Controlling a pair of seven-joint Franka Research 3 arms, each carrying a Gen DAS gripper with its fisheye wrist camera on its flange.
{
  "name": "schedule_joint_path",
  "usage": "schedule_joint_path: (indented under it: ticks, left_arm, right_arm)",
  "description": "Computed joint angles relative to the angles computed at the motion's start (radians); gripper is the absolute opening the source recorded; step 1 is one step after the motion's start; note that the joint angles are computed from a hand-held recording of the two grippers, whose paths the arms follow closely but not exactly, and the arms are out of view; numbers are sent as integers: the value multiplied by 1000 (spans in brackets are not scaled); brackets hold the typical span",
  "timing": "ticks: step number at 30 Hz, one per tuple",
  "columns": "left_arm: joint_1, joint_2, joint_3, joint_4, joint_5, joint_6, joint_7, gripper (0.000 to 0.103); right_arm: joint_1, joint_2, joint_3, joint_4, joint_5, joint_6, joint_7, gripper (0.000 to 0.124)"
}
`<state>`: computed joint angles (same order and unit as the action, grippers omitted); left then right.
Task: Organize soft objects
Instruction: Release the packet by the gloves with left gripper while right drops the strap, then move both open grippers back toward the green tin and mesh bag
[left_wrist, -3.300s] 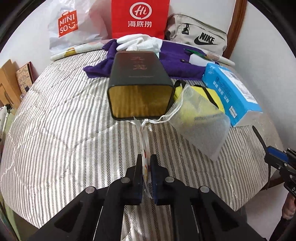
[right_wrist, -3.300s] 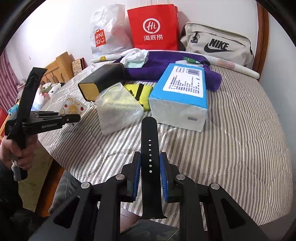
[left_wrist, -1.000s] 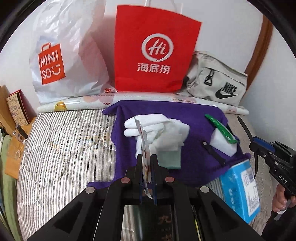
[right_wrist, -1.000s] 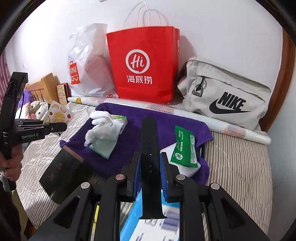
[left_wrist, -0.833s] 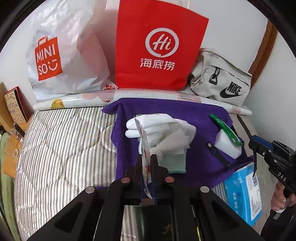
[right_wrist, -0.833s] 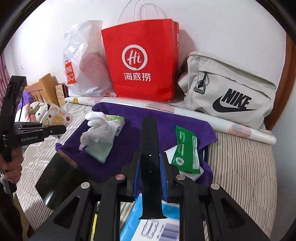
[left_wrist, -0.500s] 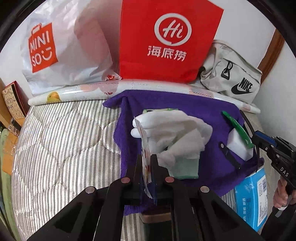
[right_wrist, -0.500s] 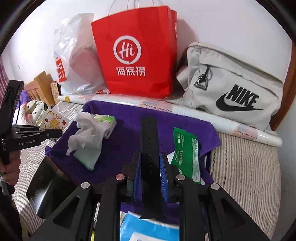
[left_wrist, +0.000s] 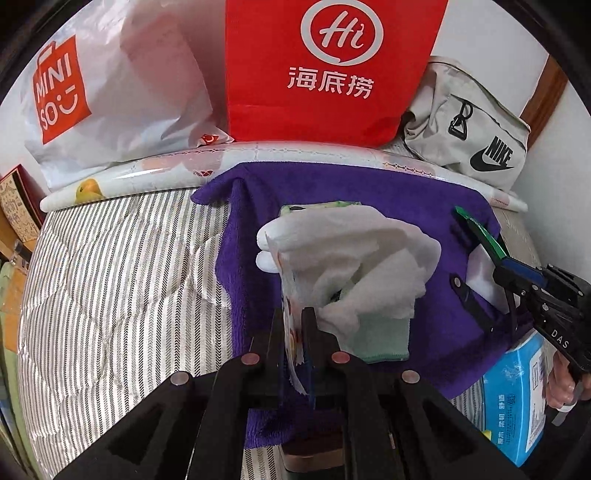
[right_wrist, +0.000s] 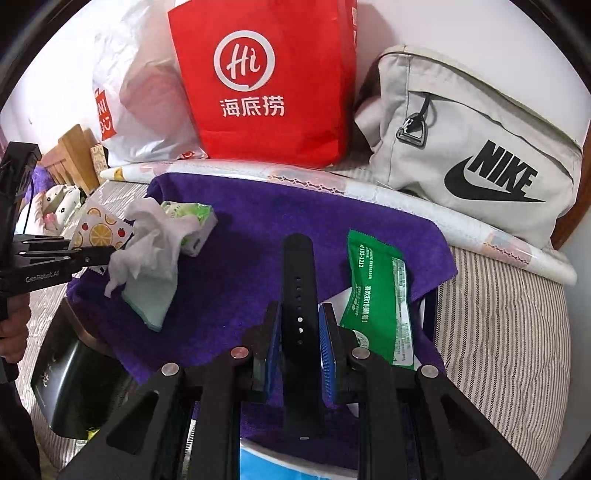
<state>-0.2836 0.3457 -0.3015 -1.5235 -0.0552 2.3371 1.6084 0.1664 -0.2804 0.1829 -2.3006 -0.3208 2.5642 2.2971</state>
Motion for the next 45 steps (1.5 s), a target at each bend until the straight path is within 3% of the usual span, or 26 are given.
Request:
schedule_joint_path:
  ticks: [4, 9, 13, 14, 18, 32, 45]
  left_arm:
    - [9, 5, -7, 8, -24, -7, 10, 11]
    - [18, 0, -13, 8, -59, -14, 28, 22]
    - [14, -19, -14, -11, -61, 9, 43, 52]
    - [12, -23, -13, -14, -58, 15, 43, 54]
    - [-2, -37, -5, -21, -28, 18, 26, 54]
    - [12, -250, 6, -219, -106, 61, 55, 54]
    - [-42, -544, 82, -523, -229, 72, 103, 56]
  right_arm:
    - [3, 7, -3, 2, 5, -4, -8, 20]
    - [7, 8, -8, 2, 15, -2, -16, 21]
    - [-1, -5, 2, -5, -7, -1, 1, 22]
    - [-1, -10, 4, -8, -11, -2, 1, 23]
    - [-7, -37, 11, -22, -21, 3, 15, 40]
    - [0, -220, 80, -91, 29, -45, 42, 47]
    - [110, -361, 170, -162, 152, -80, 29, 54]
